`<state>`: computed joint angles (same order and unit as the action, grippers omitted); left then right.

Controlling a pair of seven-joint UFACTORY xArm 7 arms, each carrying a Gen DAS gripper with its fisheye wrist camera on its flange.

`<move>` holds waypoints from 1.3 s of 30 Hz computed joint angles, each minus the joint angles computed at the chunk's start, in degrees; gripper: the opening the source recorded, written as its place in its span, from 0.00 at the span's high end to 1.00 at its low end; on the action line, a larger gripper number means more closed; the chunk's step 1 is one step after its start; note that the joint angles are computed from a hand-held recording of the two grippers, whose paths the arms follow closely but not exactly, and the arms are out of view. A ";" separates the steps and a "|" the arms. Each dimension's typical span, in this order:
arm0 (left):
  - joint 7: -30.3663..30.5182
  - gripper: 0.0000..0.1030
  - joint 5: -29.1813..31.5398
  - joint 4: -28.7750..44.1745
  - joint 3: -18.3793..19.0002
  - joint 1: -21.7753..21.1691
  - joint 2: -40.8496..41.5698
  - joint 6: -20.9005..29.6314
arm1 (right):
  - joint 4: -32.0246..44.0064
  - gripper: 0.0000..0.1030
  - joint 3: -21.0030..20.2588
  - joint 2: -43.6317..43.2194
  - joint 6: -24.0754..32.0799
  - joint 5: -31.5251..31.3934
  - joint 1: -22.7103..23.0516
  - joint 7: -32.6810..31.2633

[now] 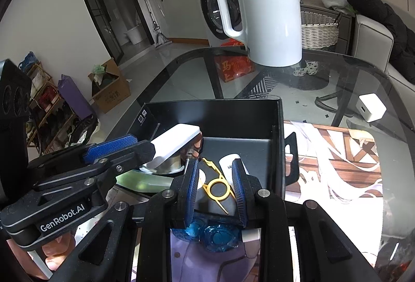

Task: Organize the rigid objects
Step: 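Open right tool to drop the clip in the box while left tool releases the block inside, then move both tools down toward the two blue bottles beside the box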

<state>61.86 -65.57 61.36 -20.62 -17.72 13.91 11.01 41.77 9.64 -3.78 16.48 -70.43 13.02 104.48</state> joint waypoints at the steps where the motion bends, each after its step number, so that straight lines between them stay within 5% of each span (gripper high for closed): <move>1: 0.47 0.72 -0.29 -0.45 -0.15 0.17 -0.49 0.25 | -0.44 0.74 0.08 -0.68 0.13 0.08 0.11 0.10; 13: 9.33 0.67 -8.43 -5.25 2.99 -2.08 -5.82 1.98 | -7.82 0.74 4.64 -9.97 1.06 7.33 -1.77 -3.79; 26: 6.65 0.67 -3.93 -10.25 5.83 -4.52 -8.46 4.68 | -12.12 0.74 9.44 -11.54 -2.05 15.69 -5.38 -7.37; 39: -1.46 0.67 6.36 -9.79 5.09 -3.56 -5.55 7.82 | -12.29 0.74 9.50 -7.62 -4.87 15.70 -7.41 -5.96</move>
